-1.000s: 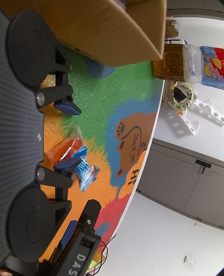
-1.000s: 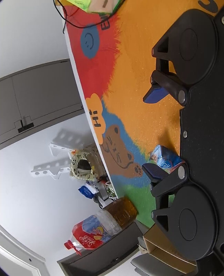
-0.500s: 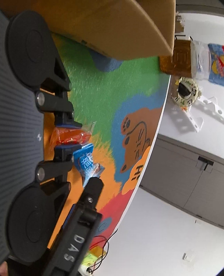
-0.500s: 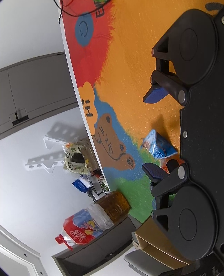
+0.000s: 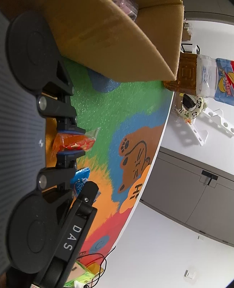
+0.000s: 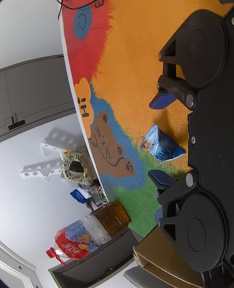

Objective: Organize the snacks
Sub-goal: 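Grasp the orange-red pack with left tool while right tool grasps the blue wrapped candy, then carry both snacks over the cardboard box and open both tools to release them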

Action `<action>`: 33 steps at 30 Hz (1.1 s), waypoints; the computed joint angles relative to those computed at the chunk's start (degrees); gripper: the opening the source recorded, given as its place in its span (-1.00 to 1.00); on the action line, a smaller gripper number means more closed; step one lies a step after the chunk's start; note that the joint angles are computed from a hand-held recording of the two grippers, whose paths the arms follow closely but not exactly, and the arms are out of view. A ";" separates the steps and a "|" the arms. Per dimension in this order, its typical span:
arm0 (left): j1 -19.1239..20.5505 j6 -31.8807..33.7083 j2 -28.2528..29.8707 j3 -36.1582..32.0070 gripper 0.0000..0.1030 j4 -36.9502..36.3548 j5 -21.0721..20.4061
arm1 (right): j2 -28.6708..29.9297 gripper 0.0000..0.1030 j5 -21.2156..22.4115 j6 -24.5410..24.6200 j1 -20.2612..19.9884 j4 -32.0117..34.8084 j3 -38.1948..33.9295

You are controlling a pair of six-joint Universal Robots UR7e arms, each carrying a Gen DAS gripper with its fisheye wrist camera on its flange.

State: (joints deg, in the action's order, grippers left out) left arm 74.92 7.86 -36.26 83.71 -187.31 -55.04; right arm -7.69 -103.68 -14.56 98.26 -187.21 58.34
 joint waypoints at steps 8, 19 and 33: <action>-0.05 1.02 0.35 -0.07 -0.69 -1.70 1.07 | 0.22 -0.37 -0.65 0.21 -0.04 0.70 -0.08; -1.74 2.47 -2.52 3.84 -0.69 -2.23 -0.04 | -4.04 -0.39 1.21 6.79 0.26 -4.54 7.58; -2.81 3.72 -10.11 11.14 -0.69 -5.76 -3.48 | -7.37 -0.40 -0.07 7.28 3.34 -16.84 15.98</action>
